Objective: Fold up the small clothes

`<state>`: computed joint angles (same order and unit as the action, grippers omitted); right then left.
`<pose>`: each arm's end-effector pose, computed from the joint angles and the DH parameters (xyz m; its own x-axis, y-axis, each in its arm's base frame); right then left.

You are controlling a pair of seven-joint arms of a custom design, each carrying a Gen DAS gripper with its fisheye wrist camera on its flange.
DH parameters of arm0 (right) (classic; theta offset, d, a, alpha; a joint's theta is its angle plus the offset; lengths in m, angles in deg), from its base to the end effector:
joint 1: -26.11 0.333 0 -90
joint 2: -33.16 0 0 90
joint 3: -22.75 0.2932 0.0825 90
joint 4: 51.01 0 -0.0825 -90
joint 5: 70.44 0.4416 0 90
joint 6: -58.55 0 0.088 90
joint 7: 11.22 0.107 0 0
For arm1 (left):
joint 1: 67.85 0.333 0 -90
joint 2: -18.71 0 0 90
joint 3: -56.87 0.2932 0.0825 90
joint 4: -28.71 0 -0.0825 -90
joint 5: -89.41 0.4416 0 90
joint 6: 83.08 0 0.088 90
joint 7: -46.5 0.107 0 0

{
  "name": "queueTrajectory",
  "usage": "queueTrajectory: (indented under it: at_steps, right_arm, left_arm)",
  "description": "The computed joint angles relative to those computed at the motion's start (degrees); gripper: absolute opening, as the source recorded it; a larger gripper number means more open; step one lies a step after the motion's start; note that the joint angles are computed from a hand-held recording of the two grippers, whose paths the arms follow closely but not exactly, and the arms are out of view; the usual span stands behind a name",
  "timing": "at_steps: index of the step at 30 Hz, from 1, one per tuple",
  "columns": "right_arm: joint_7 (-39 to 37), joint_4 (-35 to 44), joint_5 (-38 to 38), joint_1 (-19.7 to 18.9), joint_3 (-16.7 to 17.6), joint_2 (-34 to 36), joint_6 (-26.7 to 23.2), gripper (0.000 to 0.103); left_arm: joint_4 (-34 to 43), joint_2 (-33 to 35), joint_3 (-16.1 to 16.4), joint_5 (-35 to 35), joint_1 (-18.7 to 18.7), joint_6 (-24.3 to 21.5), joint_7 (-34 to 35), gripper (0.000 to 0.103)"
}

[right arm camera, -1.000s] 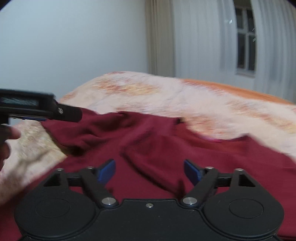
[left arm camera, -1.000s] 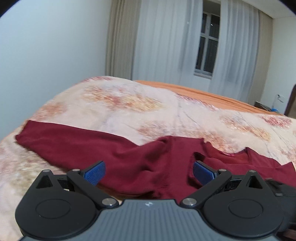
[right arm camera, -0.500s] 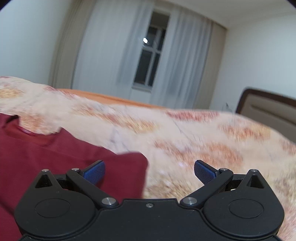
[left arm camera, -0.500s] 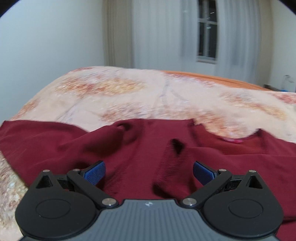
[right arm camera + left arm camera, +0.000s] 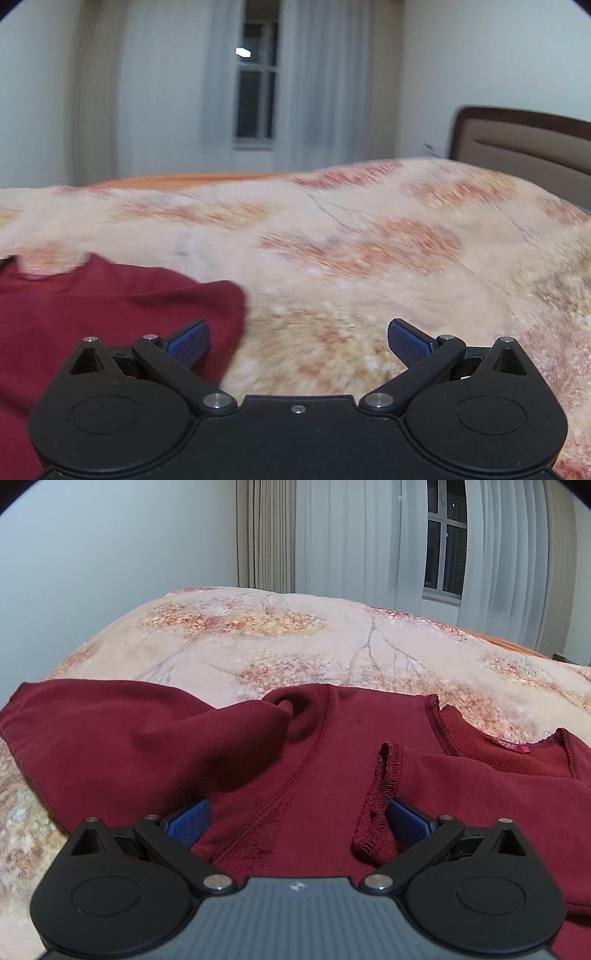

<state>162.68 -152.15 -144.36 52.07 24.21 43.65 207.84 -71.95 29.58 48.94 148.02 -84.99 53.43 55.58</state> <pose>0.6168 0.3417 0.4753 -0.0715 -0.9957 0.0580 -0.4539 -0.0193 -0.8908 0.6432 -0.2859 0.4656 0.3601 -0.9329 -0.0083 -0.5750 -0.2149 -0.7894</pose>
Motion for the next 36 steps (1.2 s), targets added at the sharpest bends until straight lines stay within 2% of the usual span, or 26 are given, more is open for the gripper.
queueTrajectory:
  at_steps: [3,6,10,14,18,20,23,28,31,36]
  right_arm:
    - [-1.0,-5.9,-3.8,0.2,1.2,-5.2,4.0,0.102]
    - [-5.8,-8.4,-5.6,0.1,3.4,-6.8,4.0,0.102]
    - [-7.1,-7.8,-11.0,1.4,5.1,-5.4,-3.6,0.102]
    - [-2.4,-6.8,-15.1,2.6,4.9,-3.8,-10.7,0.102]
    - [2.1,-8.3,-11.8,2.7,4.8,-4.8,-15.4,0.102]
    - [3.7,-9.7,-9.1,1.8,4.6,-5.9,-13.9,0.102]
    - [4.6,-10.7,-6.4,1.1,4.8,-6.6,-14.4,0.102]
    - [6.0,-13.3,-5.6,-0.3,5.3,-9.2,-9.6,0.102]
    - [4.4,-14.8,-5.3,-0.7,6.1,-11.3,-7.4,0.102]
    - [-1.6,-17.0,-3.4,-1.1,8.2,-15.4,-6.0,0.102]
  left_arm:
    - [-0.1,0.1,0.1,0.5,-0.1,0.1,-0.4,0.103]
    - [0.1,0.3,0.1,0.8,-0.2,-0.3,-0.3,0.103]
    - [0.1,0.3,0.1,0.8,-0.3,-0.2,-0.3,0.103]
    - [0.1,0.3,0.1,0.8,-0.3,-0.3,-0.3,0.103]
    - [0.2,0.4,0.1,0.9,-0.4,-0.6,-0.2,0.103]
    - [0.4,0.5,0.1,1.1,-0.5,-1.0,-0.1,0.103]
    - [0.5,0.6,0.1,1.1,-0.6,-1.1,0.0,0.103]
    - [-0.1,0.3,0.3,1.6,-0.5,-0.1,-1.0,0.103]
    - [-1.2,-0.8,0.2,2.2,-0.2,1.2,-2.0,0.103]
    - [-4.3,-4.8,-0.6,-1.5,1.6,4.3,1.0,0.103]
